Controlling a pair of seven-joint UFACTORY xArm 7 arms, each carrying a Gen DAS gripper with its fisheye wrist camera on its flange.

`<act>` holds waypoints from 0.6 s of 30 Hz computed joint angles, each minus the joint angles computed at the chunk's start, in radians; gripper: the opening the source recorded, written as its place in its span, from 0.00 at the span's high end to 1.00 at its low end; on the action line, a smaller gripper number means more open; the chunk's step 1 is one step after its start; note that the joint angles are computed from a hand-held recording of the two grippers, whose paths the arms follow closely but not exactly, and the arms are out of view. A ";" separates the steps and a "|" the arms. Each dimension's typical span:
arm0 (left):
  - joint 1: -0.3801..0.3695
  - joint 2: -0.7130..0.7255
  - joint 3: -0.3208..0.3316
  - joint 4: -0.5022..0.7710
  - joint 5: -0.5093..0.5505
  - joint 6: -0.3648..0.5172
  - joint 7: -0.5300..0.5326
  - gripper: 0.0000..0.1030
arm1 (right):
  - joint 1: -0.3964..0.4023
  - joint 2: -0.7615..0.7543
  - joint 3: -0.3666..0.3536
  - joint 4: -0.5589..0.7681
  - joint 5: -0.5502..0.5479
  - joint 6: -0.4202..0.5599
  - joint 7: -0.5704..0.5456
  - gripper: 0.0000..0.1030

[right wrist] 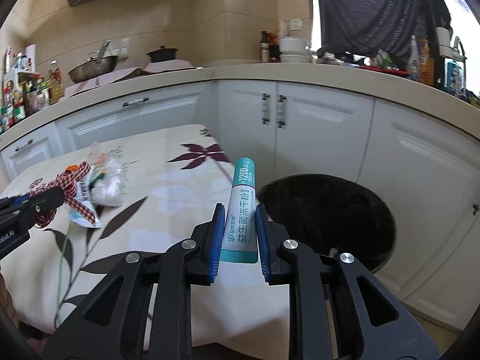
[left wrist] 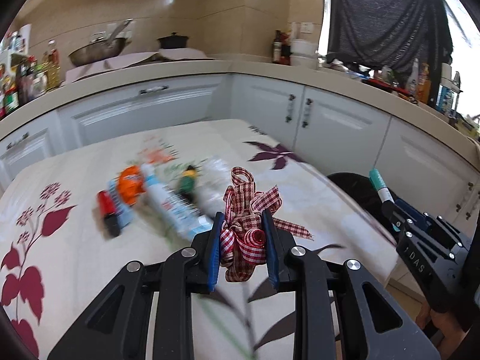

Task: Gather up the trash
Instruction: 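Carry ribbon and teal tube over the black bin and open both tools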

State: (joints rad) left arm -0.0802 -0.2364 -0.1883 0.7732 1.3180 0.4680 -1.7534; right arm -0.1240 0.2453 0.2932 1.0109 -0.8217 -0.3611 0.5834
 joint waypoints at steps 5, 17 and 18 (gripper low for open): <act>-0.027 0.114 0.002 0.117 0.035 -0.015 0.002 0.75 | 0.004 0.017 -0.037 0.021 0.065 0.008 -0.044 0.80; -0.164 0.376 0.091 0.398 0.012 -0.028 0.107 0.75 | -0.096 0.104 0.011 0.115 0.193 0.054 -0.172 0.80; -0.175 0.391 0.101 0.416 0.005 -0.031 0.118 0.75 | -0.103 0.111 0.017 0.121 0.205 0.056 -0.185 0.80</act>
State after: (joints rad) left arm -0.2554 0.1550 -0.0873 1.1891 1.3227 0.4366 -1.6354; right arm -0.2273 0.3563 0.3100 1.1322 -0.6164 -0.3053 0.3982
